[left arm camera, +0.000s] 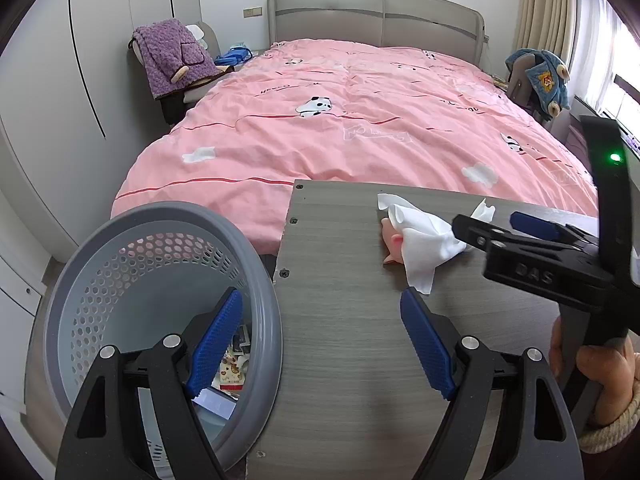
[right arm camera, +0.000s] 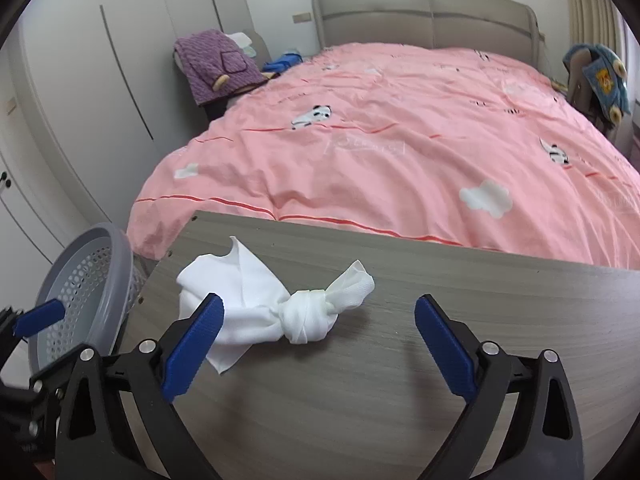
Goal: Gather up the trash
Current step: 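Grasp the white knotted tissue with the right tool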
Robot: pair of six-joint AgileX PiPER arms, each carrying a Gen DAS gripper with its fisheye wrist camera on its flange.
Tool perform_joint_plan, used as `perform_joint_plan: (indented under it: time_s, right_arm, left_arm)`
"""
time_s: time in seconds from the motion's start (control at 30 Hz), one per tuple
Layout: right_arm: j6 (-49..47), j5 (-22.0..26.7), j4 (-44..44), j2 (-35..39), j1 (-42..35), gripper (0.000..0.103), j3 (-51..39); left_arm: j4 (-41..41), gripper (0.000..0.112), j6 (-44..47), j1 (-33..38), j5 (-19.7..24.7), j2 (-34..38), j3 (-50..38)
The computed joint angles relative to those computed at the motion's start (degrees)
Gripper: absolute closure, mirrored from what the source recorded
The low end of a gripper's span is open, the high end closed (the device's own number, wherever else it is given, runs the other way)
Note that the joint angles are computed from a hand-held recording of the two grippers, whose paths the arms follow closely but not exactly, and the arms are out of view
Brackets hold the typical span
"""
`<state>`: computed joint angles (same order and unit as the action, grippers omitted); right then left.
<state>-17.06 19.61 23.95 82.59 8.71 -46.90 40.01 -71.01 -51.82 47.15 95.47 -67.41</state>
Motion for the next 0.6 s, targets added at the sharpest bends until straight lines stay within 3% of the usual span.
perform_joint_plan:
  time_s: [0.1,0.2,0.37,0.47,0.6]
  right_arm:
    - [8.9,-0.3,-7.0,2.0,1.3,0.015,-1.0]
    - [10.3,0.5,-7.7,3.3,1.5,0.023,-1.7]
    - [10.1,1.2,-8.0,3.9,2.2,0.039,-1.7]
    - [10.2,1.1,-8.4,3.3,2.8,0.061,-1.2]
    - [6.2,1.4,-4.1,1.8,1.8,0.066,0.3]
  left_arm:
    - [0.0,0.035,-0.1,0.1,-0.2,-0.1,0.2]
    - [0.2,0.035,-0.2,0.1,-0.2,-0.2,0.3]
    - [0.2,0.035,-0.3,0.0,0.0,-0.3,0.2]
    - [0.4,0.035,-0.5,-0.1,0.0,-0.4,0.3]
    - [0.5,0.035,-0.6,-0.3,0.1,-0.6,0.3]
